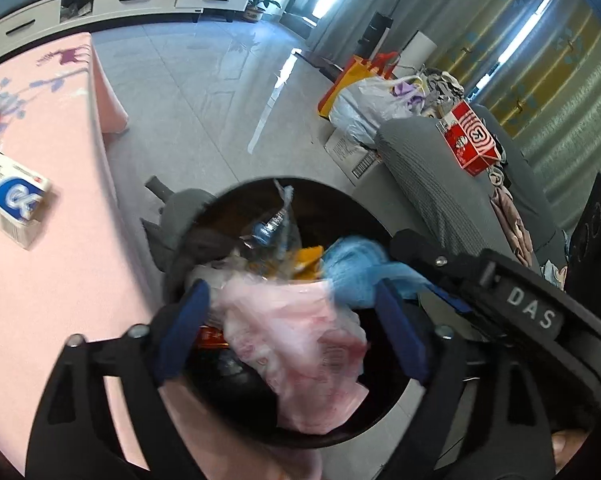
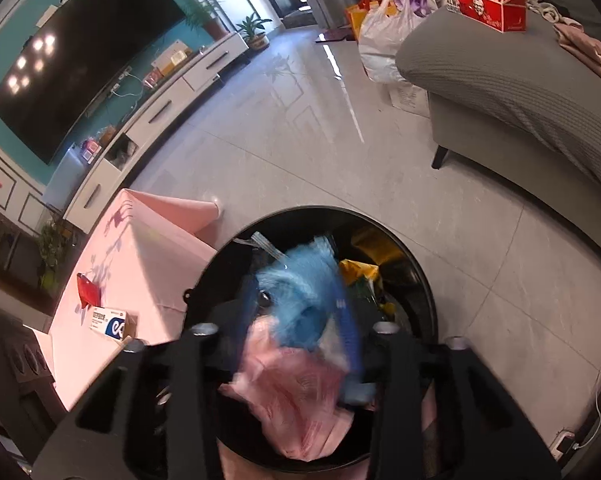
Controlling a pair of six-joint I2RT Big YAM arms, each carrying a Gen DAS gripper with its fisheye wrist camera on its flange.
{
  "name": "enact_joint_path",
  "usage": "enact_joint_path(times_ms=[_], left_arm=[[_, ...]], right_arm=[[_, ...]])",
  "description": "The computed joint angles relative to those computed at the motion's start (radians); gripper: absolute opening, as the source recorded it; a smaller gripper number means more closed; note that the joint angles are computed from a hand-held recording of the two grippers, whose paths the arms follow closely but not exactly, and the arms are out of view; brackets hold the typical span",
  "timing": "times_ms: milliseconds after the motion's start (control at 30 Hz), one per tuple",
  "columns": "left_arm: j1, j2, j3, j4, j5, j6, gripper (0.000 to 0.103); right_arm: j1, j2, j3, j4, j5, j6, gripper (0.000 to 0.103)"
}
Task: Collect trash
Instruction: 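Open both tools to drop the wrapper and cloth into the bin, then grasp the red packet with the left tool while the right tool grasps the medicine box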
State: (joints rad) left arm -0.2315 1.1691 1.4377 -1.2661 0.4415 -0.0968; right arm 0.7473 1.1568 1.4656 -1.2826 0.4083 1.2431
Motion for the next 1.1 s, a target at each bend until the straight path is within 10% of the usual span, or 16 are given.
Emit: enact_joint_path(times_ms=[267, 567, 733, 1100], left_arm=[[0.24, 0.061, 0.17, -0.064, -0.062, 0.128, 0.098], [0.528, 0.341, 0.493, -0.15, -0.101, 0.159, 0.099], [0.58, 0.493, 0.617, -0.179, -0.074, 0.154, 0.099], [0.53, 0.639, 0.636, -0.125, -0.012, 0.156, 0.094]], right_arm=[[0.032, 0.089, 0.114, 0.12, -0.048, -0.246, 0.086], [0.068, 0.51, 0.587, 0.053, -0.208, -0.731, 0.092], [0.063, 0.707, 0.795, -0.002, -0.296, -0.857, 0.092], [0.078, 0.775, 0.794, 0.024, -0.321, -0.956, 0.081]])
